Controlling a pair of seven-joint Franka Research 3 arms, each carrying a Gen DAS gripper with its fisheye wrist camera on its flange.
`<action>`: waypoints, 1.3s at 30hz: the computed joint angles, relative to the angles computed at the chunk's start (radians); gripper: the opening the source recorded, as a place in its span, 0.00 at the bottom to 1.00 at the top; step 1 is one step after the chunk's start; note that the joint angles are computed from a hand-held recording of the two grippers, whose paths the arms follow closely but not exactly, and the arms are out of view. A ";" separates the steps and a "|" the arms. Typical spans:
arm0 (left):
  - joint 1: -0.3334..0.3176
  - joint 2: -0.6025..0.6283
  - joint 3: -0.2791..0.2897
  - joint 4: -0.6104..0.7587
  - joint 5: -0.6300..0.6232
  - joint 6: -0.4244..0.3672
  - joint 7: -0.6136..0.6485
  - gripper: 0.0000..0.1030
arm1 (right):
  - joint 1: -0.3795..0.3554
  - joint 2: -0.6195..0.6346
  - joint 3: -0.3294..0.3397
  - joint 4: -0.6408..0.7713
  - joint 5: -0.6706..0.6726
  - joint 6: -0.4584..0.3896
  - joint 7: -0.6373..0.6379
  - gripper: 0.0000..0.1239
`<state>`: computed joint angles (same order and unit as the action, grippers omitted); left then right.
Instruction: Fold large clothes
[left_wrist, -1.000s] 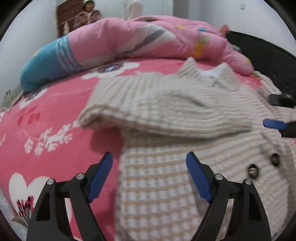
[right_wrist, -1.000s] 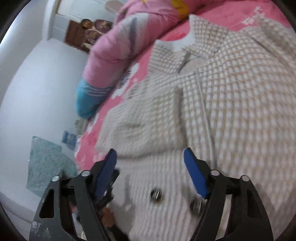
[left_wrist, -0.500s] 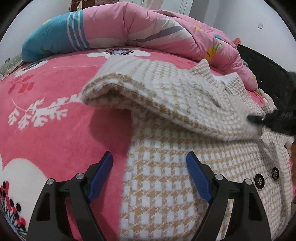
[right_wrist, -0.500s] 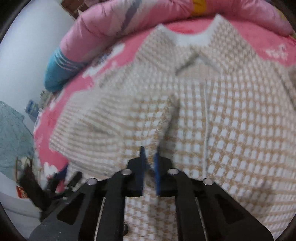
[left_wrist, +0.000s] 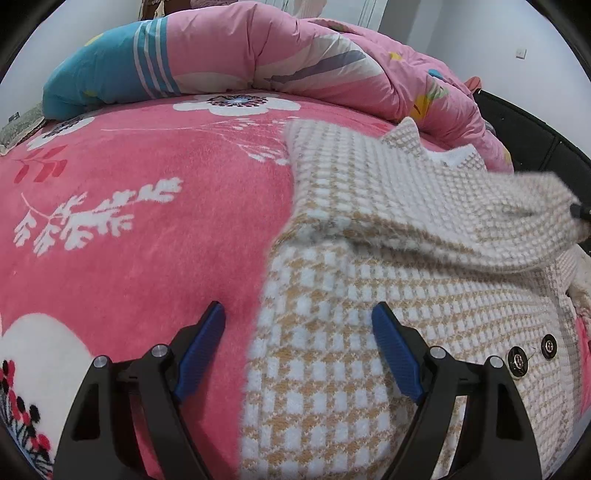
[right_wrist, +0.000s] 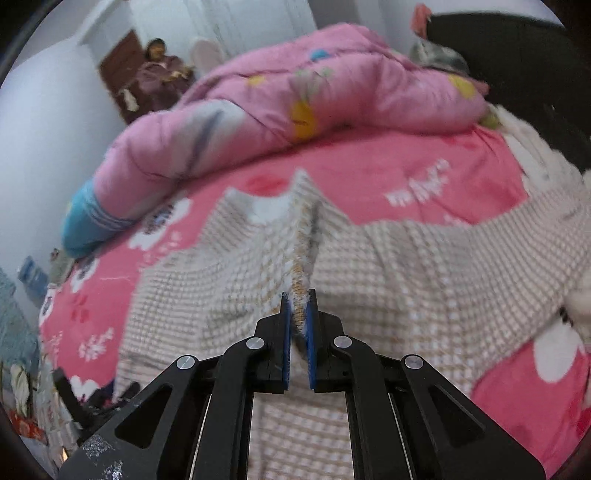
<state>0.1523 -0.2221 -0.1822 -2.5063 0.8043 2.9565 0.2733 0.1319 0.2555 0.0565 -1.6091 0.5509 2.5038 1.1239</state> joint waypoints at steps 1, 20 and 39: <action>-0.001 0.001 0.001 0.001 -0.002 -0.001 0.001 0.78 | 0.002 0.008 -0.001 0.009 -0.006 0.002 0.002 0.04; 0.017 -0.001 -0.009 -0.004 0.029 0.013 -0.023 0.78 | 0.027 0.018 -0.002 -0.064 -0.279 0.219 0.095 0.33; -0.085 0.152 0.033 0.362 -0.234 -0.125 0.308 0.78 | 0.078 0.066 0.006 -0.051 -0.228 0.099 -0.107 0.55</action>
